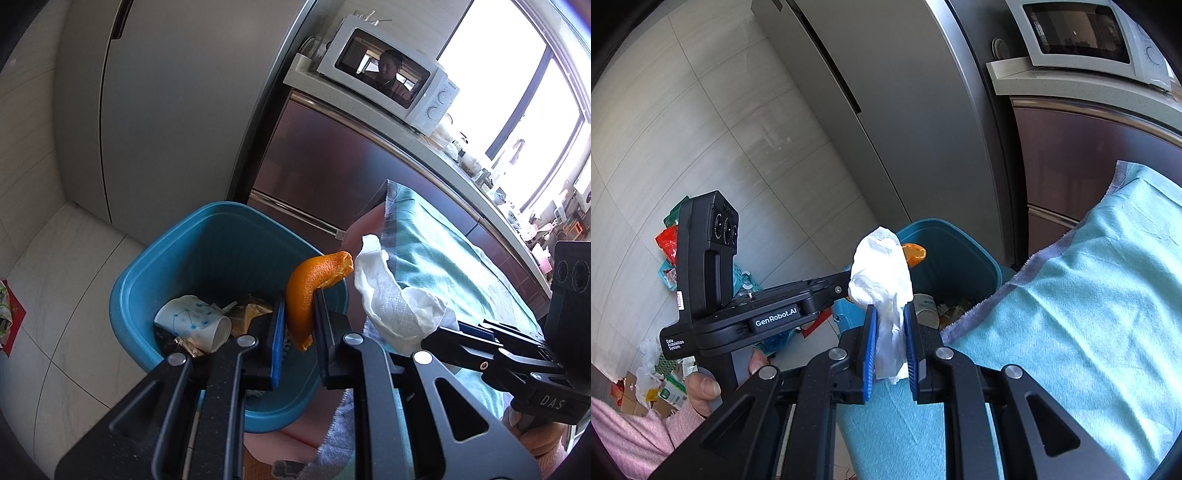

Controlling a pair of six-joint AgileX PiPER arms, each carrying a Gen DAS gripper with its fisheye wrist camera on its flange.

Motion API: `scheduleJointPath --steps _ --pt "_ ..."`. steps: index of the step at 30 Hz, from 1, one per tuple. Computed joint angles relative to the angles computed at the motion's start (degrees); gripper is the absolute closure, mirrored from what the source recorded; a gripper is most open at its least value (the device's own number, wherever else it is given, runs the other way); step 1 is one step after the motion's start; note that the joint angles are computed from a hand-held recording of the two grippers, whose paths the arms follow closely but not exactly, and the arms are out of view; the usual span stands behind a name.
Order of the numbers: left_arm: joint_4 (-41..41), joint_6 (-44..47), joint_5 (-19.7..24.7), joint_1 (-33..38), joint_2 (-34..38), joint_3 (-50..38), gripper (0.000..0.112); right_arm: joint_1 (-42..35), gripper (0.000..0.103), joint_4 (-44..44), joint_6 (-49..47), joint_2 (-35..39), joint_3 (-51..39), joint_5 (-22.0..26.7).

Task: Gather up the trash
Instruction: 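Lift orange peel and tissue and carry both over the teal bin, then open both tools to drop peel and tissue into the teal bin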

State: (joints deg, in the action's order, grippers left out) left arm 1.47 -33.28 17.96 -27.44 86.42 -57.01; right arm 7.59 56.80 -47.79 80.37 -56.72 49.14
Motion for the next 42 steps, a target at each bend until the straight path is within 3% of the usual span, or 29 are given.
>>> scheduleJointPath --steps 42 --pt "11.1 -10.8 3.4 3.1 12.5 -8.5 0.096 6.7 0.087 -10.0 14.8 8.9 -10.6 -0.3"
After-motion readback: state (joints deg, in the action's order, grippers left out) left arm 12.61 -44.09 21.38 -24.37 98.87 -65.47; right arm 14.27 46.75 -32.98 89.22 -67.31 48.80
